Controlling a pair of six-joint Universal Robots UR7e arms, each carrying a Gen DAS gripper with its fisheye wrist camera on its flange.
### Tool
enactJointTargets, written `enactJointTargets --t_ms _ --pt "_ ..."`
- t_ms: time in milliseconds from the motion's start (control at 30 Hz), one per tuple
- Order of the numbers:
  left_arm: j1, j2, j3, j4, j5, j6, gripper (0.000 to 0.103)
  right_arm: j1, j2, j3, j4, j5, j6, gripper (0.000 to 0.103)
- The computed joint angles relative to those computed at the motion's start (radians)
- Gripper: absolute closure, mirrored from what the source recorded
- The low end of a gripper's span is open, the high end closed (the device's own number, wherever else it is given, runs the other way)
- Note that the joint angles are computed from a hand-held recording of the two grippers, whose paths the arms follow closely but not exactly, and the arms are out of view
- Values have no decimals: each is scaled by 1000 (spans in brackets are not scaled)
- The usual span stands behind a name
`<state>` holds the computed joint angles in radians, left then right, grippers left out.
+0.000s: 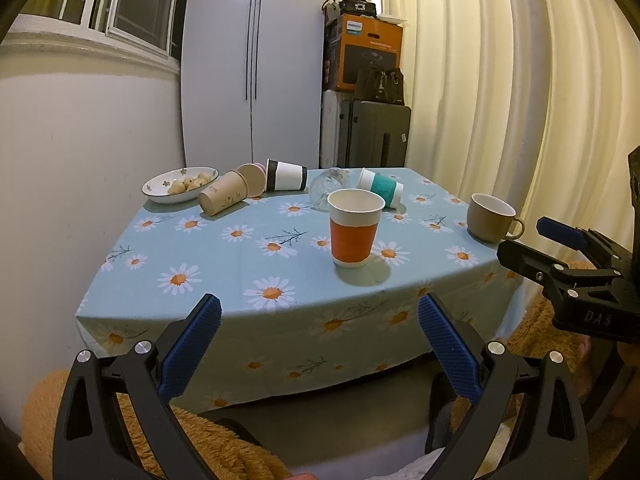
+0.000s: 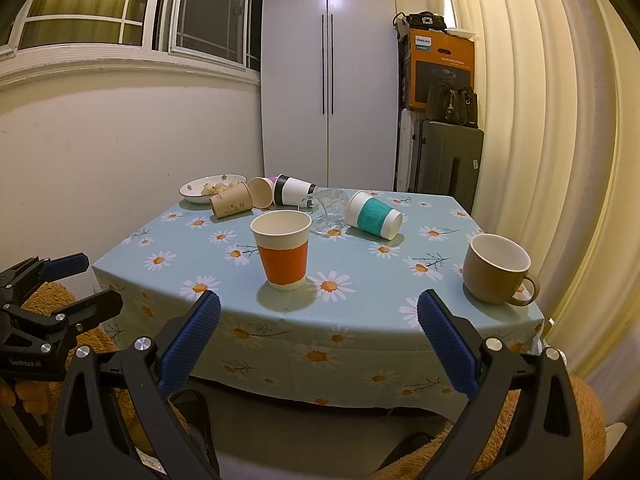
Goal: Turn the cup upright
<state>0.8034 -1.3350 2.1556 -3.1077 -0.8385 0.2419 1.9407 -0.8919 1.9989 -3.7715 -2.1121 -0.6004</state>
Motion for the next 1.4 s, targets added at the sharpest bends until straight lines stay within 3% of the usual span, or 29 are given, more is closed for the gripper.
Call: enactJointTargets --t_ms 1400 --pt "6 5 -3 7 -14 -6 7 -4 11 -12 5 -26 3 5"
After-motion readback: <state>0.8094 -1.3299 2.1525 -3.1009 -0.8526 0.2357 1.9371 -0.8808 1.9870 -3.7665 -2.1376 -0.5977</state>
